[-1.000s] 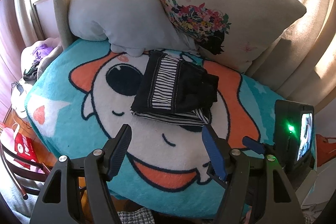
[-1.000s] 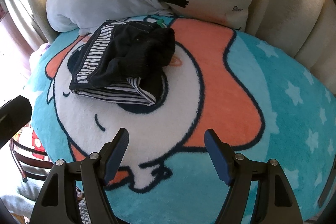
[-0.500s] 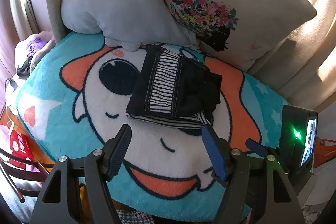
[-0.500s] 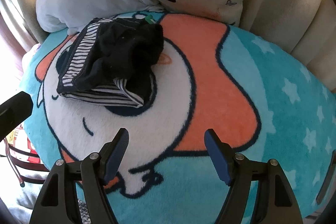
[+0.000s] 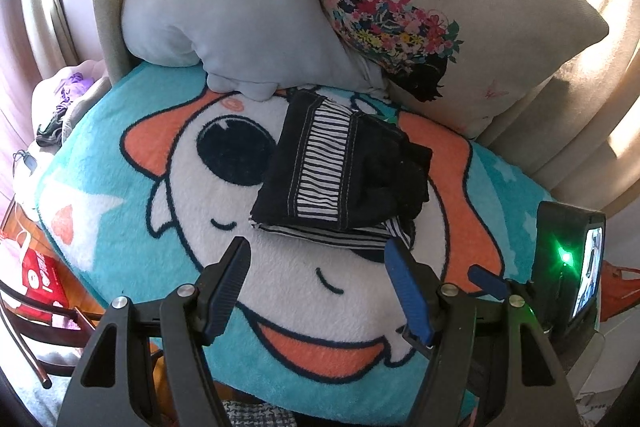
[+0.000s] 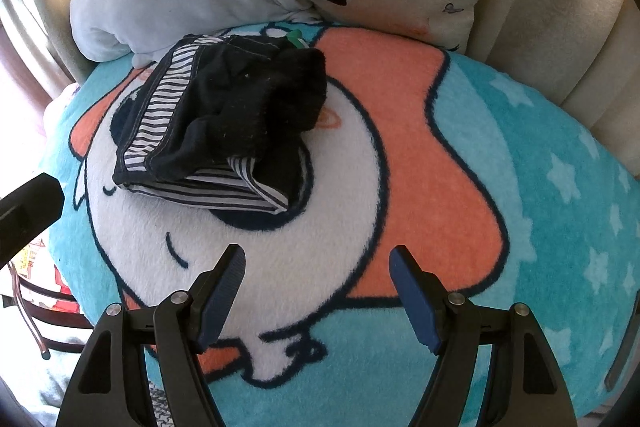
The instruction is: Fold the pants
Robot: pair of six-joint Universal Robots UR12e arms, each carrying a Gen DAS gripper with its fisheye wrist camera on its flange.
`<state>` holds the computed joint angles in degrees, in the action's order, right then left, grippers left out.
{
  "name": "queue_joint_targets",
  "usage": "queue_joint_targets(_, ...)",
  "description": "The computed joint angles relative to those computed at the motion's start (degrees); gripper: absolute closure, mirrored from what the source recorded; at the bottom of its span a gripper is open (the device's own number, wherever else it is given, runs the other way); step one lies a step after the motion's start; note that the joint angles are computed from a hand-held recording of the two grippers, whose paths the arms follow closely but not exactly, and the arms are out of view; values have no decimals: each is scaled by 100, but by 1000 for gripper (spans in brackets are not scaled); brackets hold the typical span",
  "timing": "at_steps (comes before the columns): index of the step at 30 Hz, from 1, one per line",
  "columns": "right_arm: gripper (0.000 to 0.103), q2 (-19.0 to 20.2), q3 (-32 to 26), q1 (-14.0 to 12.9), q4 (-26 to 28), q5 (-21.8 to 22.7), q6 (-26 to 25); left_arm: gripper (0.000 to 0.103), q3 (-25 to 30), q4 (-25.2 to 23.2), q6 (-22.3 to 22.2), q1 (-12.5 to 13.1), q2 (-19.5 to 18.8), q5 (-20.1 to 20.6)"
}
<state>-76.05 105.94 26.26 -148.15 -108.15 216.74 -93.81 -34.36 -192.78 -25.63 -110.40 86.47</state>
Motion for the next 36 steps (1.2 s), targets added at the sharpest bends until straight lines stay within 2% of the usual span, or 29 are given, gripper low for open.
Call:
queue_joint_targets(6, 24, -44, 67, 4, -54, 44, -4, 34, -90, 42, -58, -4, 71, 28)
queue_joint_targets(11, 24, -105, 179, -65, -318, 244, 13, 34, -107, 47, -252, 142, 75, -92)
queue_joint_targets(14, 24, -123, 246, -204, -588, 511, -13, 34, 24, -61, -251, 247, -60, -74)
queue_joint_targets(17, 24, -95, 260, -385, -930, 796, -140, 34, 252, -180, -43, 297, -273, 15)
queue_joint_targets(20, 24, 25, 180, -582, -1233, 1258, -439, 34, 515, -465, 130, 427, -499, -538)
queue_joint_targets(23, 24, 205, 60, -780, -1322, 1843, -380, 34, 867, -799, 367, 577, -822, -1319)
queue_joint_targets(25, 24, 363, -30, -920, -1379, 2323, -216, 34, 1043, -860, 589, 593, -980, -1431)
queue_joint_targets(28, 16, 525, -184, -916, -1506, 2269, -191, 34, 1411, -1183, 1078, 611, -1266, -1689)
queue_joint_targets(30, 16, 609, -340, -896, -1412, 2252, -282, 34, 1653, -1570, 1292, 611, -1446, -1863)
queue_joint_targets(31, 17, 648, -390, -903, -1448, 2336, -274, 35, 1736, -1731, 1333, 601, -1504, -1878)
queue_joint_targets(33, 35, 695, -441, -945, -1492, 2585, -152, 38, 1785, -1778, 1340, 610, -1556, -1943)
queue_joint_targets(34, 41, 704, -466, -954, -1507, 2626, 49, 52, 1804, -1821, 1402, 634, -1562, -2100)
queue_joint_targets(35, 52, 701, -471, -964, -1533, 2689, 153, 64, 1848, -1970, 1507, 677, -1579, -2418)
queue_joint_targets(36, 56, 695, -473, -971, -1569, 2743, 230, 69, 1900, -2069, 1589, 686, -1586, -2529)
